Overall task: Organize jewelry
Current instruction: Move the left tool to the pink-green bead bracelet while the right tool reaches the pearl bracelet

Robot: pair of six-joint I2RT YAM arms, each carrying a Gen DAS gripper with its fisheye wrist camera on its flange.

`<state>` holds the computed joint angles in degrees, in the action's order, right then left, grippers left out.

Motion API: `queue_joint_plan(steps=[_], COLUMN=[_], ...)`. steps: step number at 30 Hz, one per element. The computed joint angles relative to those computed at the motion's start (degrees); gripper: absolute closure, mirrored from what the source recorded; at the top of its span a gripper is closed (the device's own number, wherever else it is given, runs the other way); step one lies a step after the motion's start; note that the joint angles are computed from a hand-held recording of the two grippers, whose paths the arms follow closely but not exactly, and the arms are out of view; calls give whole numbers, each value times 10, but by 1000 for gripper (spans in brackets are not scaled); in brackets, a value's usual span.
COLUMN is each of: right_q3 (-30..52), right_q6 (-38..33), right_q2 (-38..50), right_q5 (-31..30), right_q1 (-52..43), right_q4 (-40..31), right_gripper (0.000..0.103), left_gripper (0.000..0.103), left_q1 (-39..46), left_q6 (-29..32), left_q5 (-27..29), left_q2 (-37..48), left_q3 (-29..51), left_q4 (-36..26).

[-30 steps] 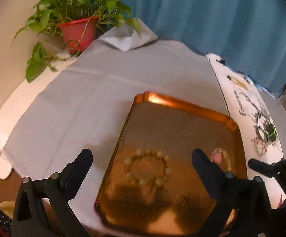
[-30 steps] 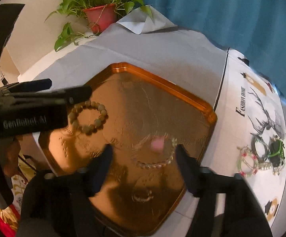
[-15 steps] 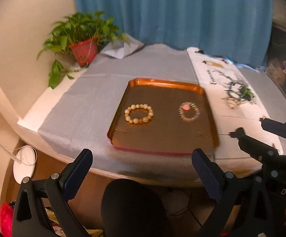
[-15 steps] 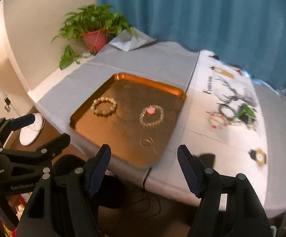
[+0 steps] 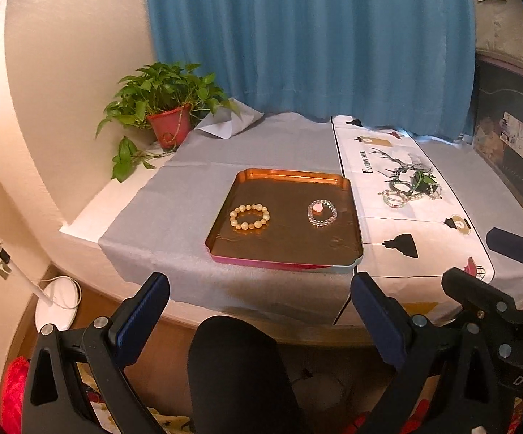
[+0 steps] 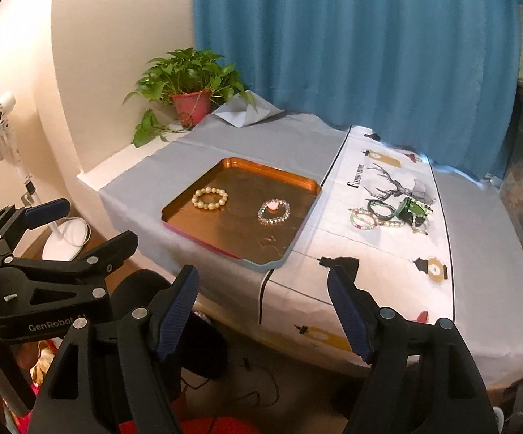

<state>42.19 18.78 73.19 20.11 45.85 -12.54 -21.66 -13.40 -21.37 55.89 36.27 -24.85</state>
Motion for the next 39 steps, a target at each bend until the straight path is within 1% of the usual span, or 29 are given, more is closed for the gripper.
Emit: queue_joint_plan(steps=[8,13,15,19,23,27,29,32,33,34,36,37,39], right_q3=[-25,-49,-65,-95,-93,-52,-2,73,95,122,173,201,266], right_q6=[5,-1,-6,-27,-70,-117,-140,-163,-167,-172,-178,-179,-184], right_q2=[-25,-27,-33,-36,3,97,175,273,299,331,386,413,470], right_q5=[-7,-30,-46,-99,-150,-190,-199,-223,-227,-233,-243,-245,-259], right_q1=[-9,-48,-82,-189,-320,-429,-474,-518,-525,-532,-542,-545,-551], right_q4=[3,23,33,60,98,155,175,184,187,190,187,181,162], right_gripper=[29,29,29,29,29,29,29,29,29,29,29,29,29], left_gripper=[3,3,3,3,3,3,3,3,3,3,4,4,4], left_q1=[-18,-29,-33,-45,-52,-67,-72,-73,-73,-72,-71,-71,-68], left_q6=[-11,-13,-13,-19,-27,-20,-13,0,7,18,29,34,45], left_q5=[-19,-10,-5,14,45,58,66,83,87,95,103,105,115], left_q2=[4,57,91,183,288,416,493,591,627,676,744,787,852], left_q3=[9,30,45,96,172,285,365,485,533,600,698,763,861], left_q4=[-9,6,17,43,57,54,36,-4,-23,-52,-103,-136,-180])
